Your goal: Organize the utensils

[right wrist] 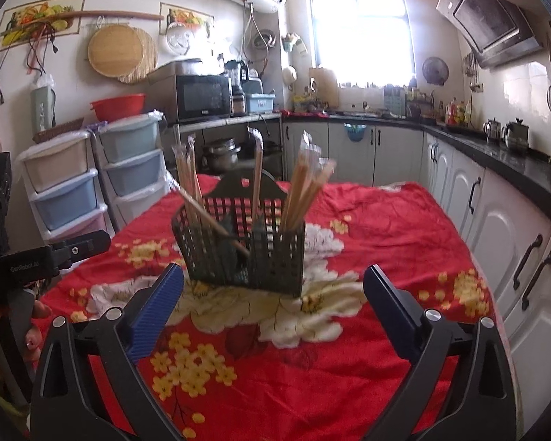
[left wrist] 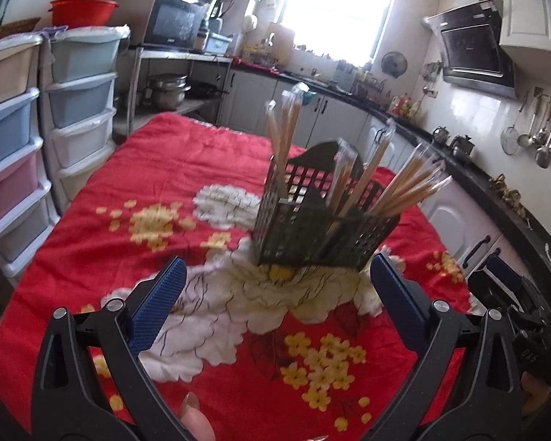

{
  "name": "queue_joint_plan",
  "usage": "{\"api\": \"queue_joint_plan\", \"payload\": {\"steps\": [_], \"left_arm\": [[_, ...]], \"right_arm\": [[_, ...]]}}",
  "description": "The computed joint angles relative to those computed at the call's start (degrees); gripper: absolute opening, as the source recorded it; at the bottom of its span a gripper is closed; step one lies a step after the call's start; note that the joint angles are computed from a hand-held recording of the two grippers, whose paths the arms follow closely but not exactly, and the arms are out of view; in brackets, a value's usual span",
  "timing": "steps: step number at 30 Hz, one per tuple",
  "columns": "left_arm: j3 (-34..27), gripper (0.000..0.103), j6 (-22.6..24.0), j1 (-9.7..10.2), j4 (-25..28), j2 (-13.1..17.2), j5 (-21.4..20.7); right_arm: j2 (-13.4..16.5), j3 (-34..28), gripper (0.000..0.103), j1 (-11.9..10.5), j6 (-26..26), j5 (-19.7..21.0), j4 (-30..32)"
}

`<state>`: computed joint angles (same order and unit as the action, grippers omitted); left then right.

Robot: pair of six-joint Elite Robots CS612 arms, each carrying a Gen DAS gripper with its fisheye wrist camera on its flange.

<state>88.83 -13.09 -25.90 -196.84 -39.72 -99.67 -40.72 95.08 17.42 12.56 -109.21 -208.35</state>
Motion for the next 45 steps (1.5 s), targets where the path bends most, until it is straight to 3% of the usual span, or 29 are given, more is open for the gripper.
{"api": "queue_joint_plan", "payload": {"steps": [19, 37, 45], "left_arm": [[2.0, 0.092, 1.4, -1.87, -7.0, 2.6, 6.0], [2.4, 0.092, 2.7, -2.88, -19.7, 4.7, 10.1], [2.3, 0.092, 2.8, -2.85, -20.7, 5.0, 10.0]], "right_arm": [[3.3, 0.7, 0.097, 0.3, 3.2, -0.4, -1.8], [7.1, -1.4, 0.097, 2.2, -0.5, -10.5, -18.0], [7.4, -1.8, 0.097, 2.5, -1.0, -11.6, -18.3]]}}
